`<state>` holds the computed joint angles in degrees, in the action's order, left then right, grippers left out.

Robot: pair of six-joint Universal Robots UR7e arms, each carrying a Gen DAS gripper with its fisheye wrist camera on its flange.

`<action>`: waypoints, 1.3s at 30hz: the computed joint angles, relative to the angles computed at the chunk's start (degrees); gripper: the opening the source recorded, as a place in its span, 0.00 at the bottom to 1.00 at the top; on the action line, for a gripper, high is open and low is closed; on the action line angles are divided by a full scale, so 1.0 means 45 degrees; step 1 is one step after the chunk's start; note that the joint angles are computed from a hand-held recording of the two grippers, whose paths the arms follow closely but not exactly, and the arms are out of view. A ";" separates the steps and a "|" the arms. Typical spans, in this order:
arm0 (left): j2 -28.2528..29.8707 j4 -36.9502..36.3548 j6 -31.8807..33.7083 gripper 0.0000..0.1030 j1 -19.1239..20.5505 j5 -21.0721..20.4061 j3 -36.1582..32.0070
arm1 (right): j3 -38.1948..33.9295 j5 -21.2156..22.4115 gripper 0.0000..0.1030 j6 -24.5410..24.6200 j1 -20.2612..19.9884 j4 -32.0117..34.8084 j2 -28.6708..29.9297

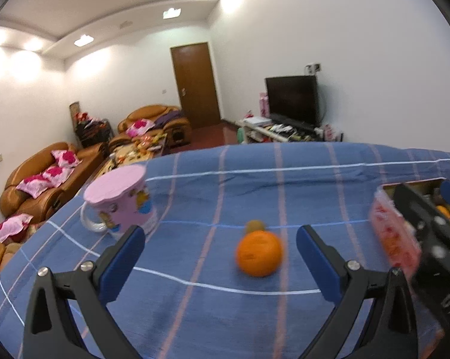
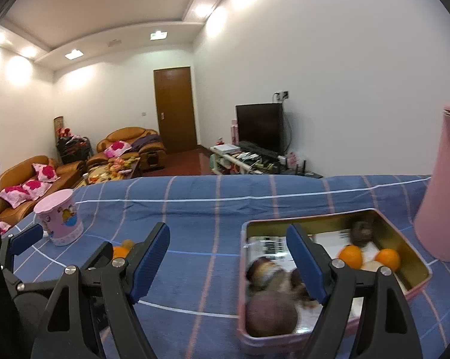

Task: Organize fruits
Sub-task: 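Grasp the orange with the right gripper while the left gripper grasps the kiwi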

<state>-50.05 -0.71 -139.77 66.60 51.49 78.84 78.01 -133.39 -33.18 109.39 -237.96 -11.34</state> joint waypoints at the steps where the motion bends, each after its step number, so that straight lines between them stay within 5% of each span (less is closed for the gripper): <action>1: 0.0072 0.0200 -0.0044 1.00 0.0107 -0.0113 -0.0264 | -0.0070 0.0125 0.79 0.0209 -0.0014 0.0345 0.0019; 9: 0.0881 0.1444 -0.0728 1.00 0.0748 -0.2126 -0.2404 | -0.1005 0.0357 0.79 0.1575 -0.0040 0.3758 0.0242; 18: 0.1539 0.2446 -0.1545 0.99 0.1006 -0.3242 -0.3686 | -0.2218 0.1540 0.77 0.3780 -0.0265 0.9151 0.0337; 20: 0.1669 0.2631 -0.1701 0.99 0.1014 -0.3434 -0.3883 | -0.2551 0.1596 0.67 0.4032 -0.0276 0.9972 0.0451; 26: 0.1911 0.3212 -0.1997 0.99 0.1086 -0.3570 -0.4354 | -0.3165 0.1870 0.57 0.5221 -0.0480 1.2425 0.0431; 29: 0.1959 0.3215 -0.1827 0.99 0.1107 -0.3471 -0.4428 | -0.3037 0.2179 0.47 0.5195 -0.0530 1.2434 0.0345; 35: 0.2131 0.3405 -0.1550 0.99 0.1093 -0.3369 -0.4621 | -0.2869 0.2111 0.46 0.5300 -0.0526 1.2079 0.0294; 39: 0.2007 0.3138 -0.1117 1.00 0.1016 -0.3028 -0.4289 | -0.1936 0.1825 0.46 0.5506 -0.0607 0.9812 -0.0053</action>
